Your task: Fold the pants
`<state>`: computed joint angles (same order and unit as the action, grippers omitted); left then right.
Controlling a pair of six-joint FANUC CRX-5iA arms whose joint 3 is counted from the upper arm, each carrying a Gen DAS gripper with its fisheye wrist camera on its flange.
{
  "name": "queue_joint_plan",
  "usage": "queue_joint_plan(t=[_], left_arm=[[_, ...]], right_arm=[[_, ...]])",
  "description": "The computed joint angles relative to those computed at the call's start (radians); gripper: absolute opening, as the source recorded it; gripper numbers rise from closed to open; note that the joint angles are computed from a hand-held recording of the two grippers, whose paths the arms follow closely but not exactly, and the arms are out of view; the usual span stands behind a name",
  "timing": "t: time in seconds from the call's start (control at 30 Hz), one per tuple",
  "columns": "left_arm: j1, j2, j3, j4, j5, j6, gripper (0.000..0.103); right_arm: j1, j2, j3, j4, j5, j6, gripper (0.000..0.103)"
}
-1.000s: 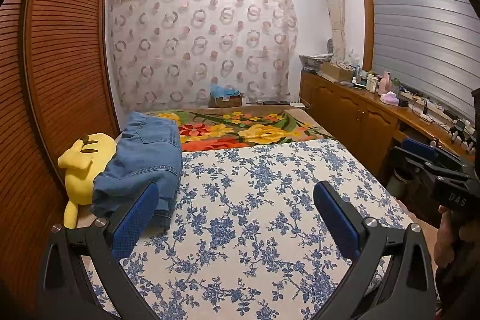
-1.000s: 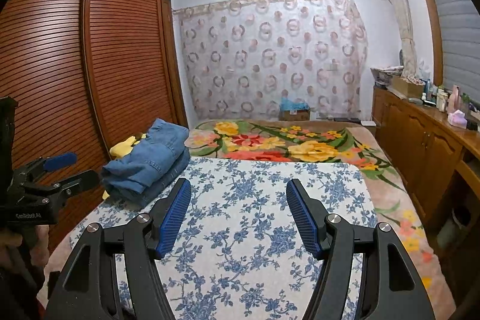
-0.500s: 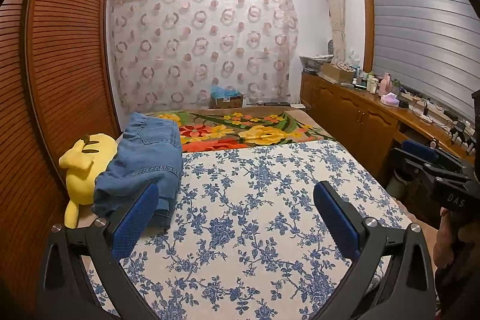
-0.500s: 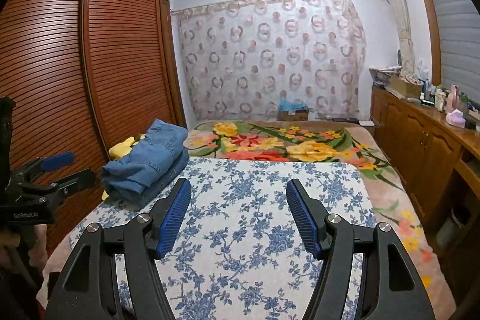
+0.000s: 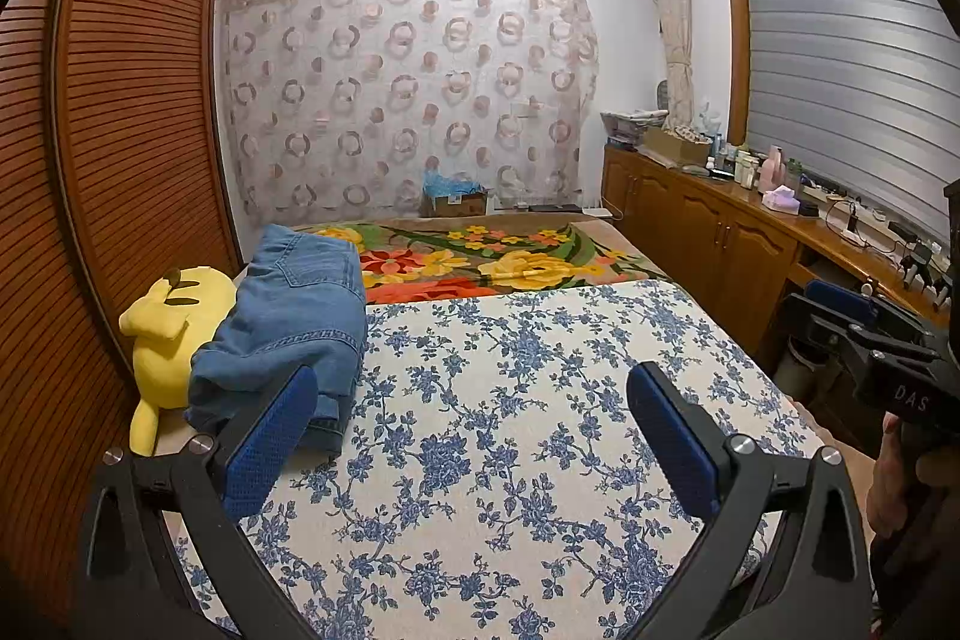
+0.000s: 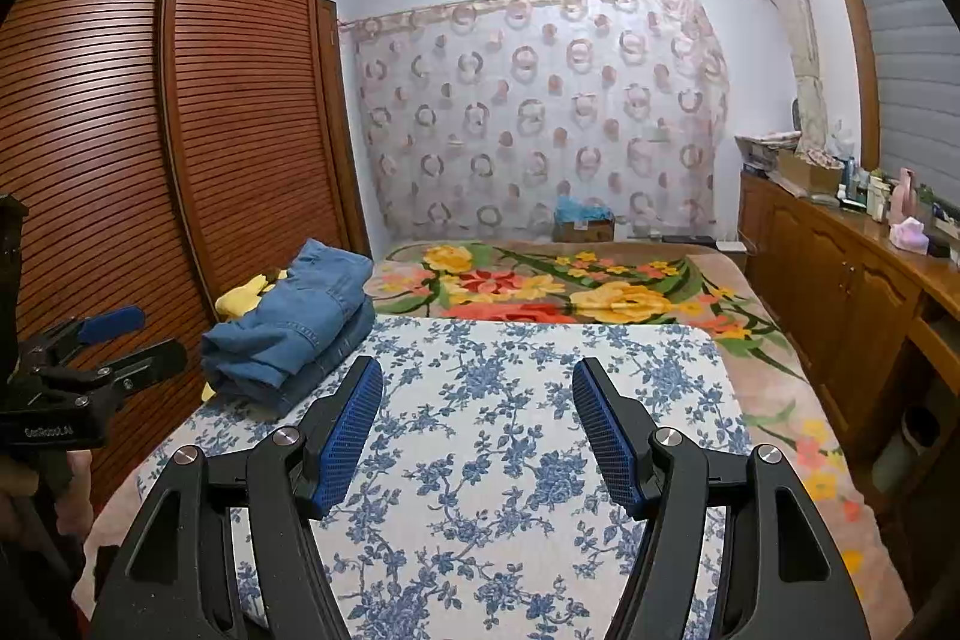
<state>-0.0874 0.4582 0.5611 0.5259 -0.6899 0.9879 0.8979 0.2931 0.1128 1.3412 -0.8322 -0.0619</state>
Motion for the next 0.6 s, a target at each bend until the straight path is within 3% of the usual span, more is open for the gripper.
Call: queue_joint_plan(t=[0.6], left_arm=[[0.0, -0.001, -0.005, 0.004, 0.003, -0.003, 0.103]], right_arm=[[0.001, 0.002, -0.001, 0.004, 0.002, -0.005, 0.068]])
